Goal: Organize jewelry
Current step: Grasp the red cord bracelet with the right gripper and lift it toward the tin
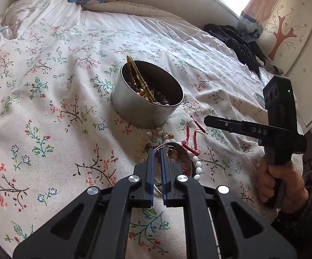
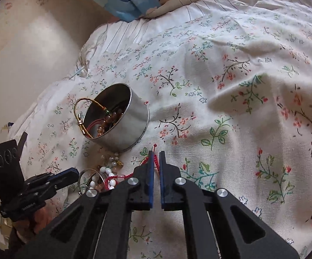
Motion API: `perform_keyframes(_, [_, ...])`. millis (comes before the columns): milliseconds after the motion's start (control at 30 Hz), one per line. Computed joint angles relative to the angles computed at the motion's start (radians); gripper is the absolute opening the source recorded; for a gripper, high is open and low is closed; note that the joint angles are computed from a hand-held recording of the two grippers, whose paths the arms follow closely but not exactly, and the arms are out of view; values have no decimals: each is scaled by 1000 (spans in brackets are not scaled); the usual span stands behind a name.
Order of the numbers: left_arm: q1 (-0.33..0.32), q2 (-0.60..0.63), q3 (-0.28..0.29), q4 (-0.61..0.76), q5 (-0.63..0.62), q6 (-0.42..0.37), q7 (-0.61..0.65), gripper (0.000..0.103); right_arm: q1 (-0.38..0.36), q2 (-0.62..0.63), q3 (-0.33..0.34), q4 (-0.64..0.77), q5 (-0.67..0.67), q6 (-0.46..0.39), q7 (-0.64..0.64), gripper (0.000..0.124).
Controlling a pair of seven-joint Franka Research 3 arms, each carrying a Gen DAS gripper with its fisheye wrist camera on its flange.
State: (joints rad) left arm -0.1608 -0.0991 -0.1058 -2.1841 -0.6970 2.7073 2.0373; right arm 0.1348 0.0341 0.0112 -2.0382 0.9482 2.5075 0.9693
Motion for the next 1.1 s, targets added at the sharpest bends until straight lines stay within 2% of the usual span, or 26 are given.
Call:
perform_keyframes(67, [1, 4, -2, 4, 17, -3, 5, 18, 9, 4, 5, 2, -54, 35, 36, 45])
perform_keyframes(100, [3, 6, -8, 2, 46, 14, -14, 36, 15, 1, 11, -2, -63, 61, 21, 57])
perform_keyframes(133, [3, 7, -12, -2, 61, 37, -24, 50, 20, 1, 14, -3, -86, 77, 16, 57])
perform_keyframes(167, [-1, 11, -11, 0, 54, 46, -11, 50, 27, 4, 17, -2, -124, 91, 26, 57])
perform_keyframes(300, [10, 60, -12, 49, 64, -18, 0, 50, 45, 27, 24, 11, -276, 96, 82, 56])
perform_keyframes(367, [22, 74, -20, 64, 77, -48, -3, 29, 43, 26, 25, 11, -283, 75, 71, 33])
perform_keyframes(400, [26, 71, -27, 59, 94, -42, -7, 17, 41, 28, 24, 13, -274, 61, 67, 16])
perform_keyframes(433, [27, 63, -32, 50, 99, -34, -2, 9, 37, 27, 24, 12, -251, 46, 54, 10])
perform_keyframes(500, [26, 43, -35, 33, 95, -17, -1, 7, 25, 16, 20, 7, -178, 12, 16, 6])
perform_keyframes(733, [-2, -28, 8, -11, -124, -22, 92, 6, -7, -42, -10, -33, 118, -97, -88, 5])
perform_keyframes(867, [-20, -63, 28, -36, -207, -22, 132, 6, -18, -85, -35, -71, 274, -152, -155, 5])
perform_keyframes(1100, [-43, -102, 46, -57, -250, -4, 151, 6, -19, -145, -66, -112, 453, -213, -254, 5])
